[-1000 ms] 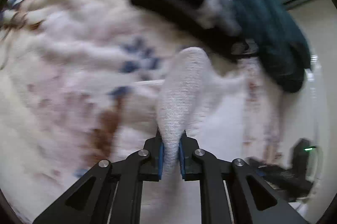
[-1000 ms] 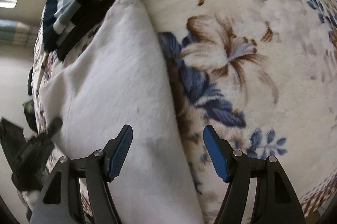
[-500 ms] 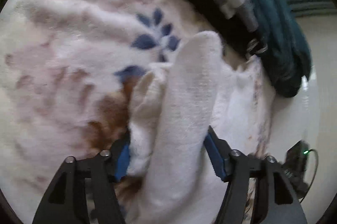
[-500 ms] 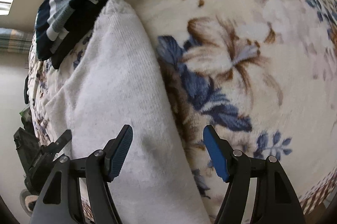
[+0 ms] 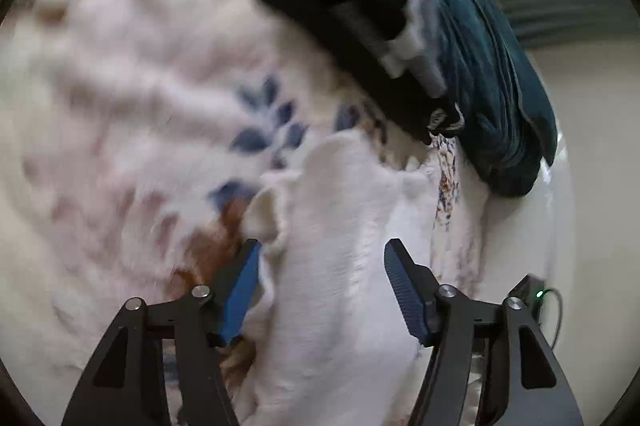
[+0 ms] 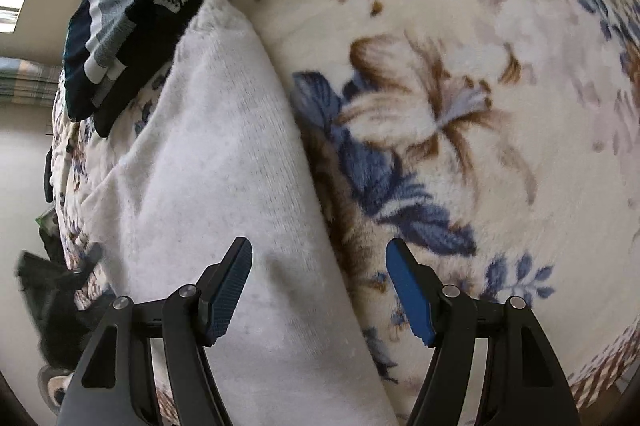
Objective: Fold small clothes
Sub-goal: 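Open both tools and release the folded sweater side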
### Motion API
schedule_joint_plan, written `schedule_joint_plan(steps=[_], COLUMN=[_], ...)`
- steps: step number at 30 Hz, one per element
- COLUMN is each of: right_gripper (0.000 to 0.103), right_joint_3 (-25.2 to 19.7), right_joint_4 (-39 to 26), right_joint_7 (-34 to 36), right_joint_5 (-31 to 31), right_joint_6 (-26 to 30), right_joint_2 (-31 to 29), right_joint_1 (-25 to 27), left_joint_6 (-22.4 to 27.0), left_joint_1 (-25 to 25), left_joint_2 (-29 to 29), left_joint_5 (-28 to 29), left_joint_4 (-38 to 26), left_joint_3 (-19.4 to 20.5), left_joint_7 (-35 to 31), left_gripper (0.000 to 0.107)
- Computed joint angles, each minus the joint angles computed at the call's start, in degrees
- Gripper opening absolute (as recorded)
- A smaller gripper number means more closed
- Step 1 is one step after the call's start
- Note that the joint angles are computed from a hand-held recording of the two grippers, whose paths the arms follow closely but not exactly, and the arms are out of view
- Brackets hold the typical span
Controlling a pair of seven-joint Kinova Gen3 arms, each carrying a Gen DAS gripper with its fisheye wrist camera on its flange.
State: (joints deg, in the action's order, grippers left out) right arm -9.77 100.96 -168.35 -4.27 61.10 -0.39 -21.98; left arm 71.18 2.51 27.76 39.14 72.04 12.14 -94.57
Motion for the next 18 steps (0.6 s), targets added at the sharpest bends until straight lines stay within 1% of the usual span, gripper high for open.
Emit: schedule_joint_plan(steps=[1,3,5,6,7,8,9,10,11,12,13,14,15,17,18], right_gripper=[0.071,0.071,0.071,0.071,0.071,0.071,0.071,0.071,0.071,0.071,0.071,0.071,0.071,0.071,0.071], right_joint_3=[0.0,0.2,0.5,0.6,0.6,0.7,0.8,0.8,0.7,0.6,0.4,0.1,-0.1,-1.1,-1.7], right_joint_4=[-0.3,-0.5,-0.8,-1.1,-1.7,-2.1,-2.6,-2.6,-2.8,-2.9,-2.9,-2.8,-2.5,-1.6,-1.2], right_joint_7=[0.1,0.6,1.0,1.6,1.9,2.6,3.5,4.0,4.3,4.3,4.2,3.9,3.4,1.8,0.9], right_joint_5=[0.4,0.7,0.5,0.4,0.5,0.4,0.0,-0.2,-0.1,0.1,0.2,0.0,-0.3,-0.9,-1.2], right_joint_6=[0.1,-0.3,-1.0,-0.8,-0.4,0.2,0.4,0.5,0.6,0.7,0.9,0.9,0.9,1.0,1.3], right_joint_2=[0.2,0.8,1.8,2.2,2.8,3.3,3.7,3.6,3.5,3.3,3.0,2.3,1.5,-0.4,-1.4], right_joint_1=[0.0,0.1,0.2,0.2,0.2,0.1,0.1,0.0,-0.3,-0.5,-0.8,-1.2,-1.5,-2.3,-2.8], left_joint_6=[-0.2,-0.8,0.6,1.9,3.0,3.2,3.7,3.6,3.0,2.4,2.7,3.3,3.1,4.4,4.8], left_joint_1=[1.8,7.1,12.3,14.0,14.6,14.1,13.2,11.4,9.2,7.3,5.7,5.0,5.5,3.9,3.8], left_joint_2=[0.2,2.0,4.8,6.0,7.0,7.2,7.2,6.8,5.5,3.5,1.9,-0.1,-1.1,-5.6,-7.1], left_joint_5=[-1.9,-6.6,-11.2,-12.8,-13.5,-13.2,-13.5,-14.0,-14.1,-13.5,-12.7,-12.4,-12.9,-11.3,-10.8], left_joint_4=[-1.8,-5.1,-7.9,-9.4,-10.8,-11.3,-11.9,-11.9,-10.9,-9.2,-7.6,-6.4,-5.7,-1.7,-0.3], left_joint_3=[-0.3,-3.4,-8.2,-9.8,-10.3,-9.8,-8.2,-5.6,-2.9,-1.2,-0.4,-0.2,-0.2,-0.4,-1.0], left_joint_7=[1.0,2.4,1.9,1.8,2.2,2.1,2.6,3.1,3.2,2.4,0.9,0.2,0.5,-0.6,-0.5], left_gripper=[0.062,0.062,0.062,0.062,0.063,0.063,0.063,0.062,0.062,0.062,0.063,0.065,0.066,0.068,0.068])
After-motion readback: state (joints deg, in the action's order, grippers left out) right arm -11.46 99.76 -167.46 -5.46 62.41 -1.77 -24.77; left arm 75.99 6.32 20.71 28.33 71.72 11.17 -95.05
